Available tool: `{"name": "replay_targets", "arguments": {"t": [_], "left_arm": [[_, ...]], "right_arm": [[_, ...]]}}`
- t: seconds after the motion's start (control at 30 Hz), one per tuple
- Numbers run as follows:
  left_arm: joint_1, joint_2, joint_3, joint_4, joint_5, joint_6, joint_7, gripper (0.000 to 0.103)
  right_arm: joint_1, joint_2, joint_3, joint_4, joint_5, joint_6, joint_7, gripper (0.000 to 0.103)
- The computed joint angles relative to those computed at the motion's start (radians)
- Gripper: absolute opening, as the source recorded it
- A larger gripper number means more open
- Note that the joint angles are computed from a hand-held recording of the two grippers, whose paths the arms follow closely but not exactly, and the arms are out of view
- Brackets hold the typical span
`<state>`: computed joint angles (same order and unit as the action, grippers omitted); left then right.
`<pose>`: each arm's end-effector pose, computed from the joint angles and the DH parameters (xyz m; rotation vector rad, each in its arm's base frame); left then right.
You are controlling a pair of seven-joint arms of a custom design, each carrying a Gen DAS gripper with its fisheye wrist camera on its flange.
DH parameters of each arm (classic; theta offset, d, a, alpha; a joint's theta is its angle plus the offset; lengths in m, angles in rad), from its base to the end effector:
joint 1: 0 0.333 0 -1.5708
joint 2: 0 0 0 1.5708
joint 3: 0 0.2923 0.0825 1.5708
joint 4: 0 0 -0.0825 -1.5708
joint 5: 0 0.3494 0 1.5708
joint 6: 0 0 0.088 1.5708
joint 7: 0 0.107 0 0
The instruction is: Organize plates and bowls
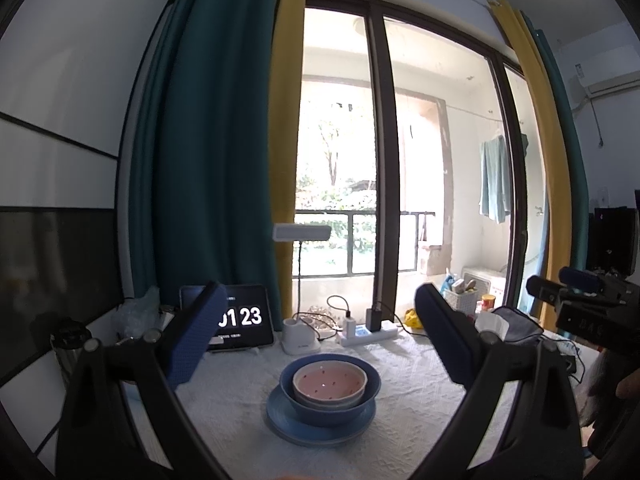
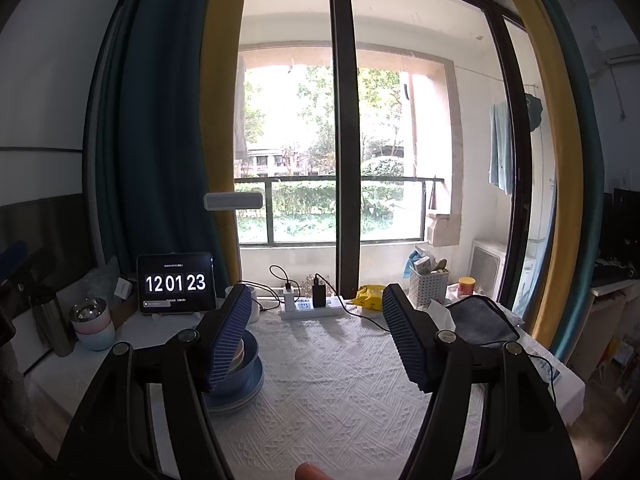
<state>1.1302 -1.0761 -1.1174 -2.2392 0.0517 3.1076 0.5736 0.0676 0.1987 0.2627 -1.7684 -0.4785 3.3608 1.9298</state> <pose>0.4416 -0.2194 0.6059 -1.3918 0.9150 -0.9494 0.5636 0.2284 0.6072 -1.5691 0.9570 -0.8410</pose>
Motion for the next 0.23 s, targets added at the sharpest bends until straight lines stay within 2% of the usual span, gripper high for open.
{"name": "replay_targets", "arguments": {"t": [0.23], "left_arm": [[-0.009, 0.025, 0.004, 0.003, 0.000, -0.030, -0.001, 0.096]], "right_arm": [[-0.068, 0.004, 0.071, 0.005, -0.015, -0.008, -0.001, 0.071]]}}
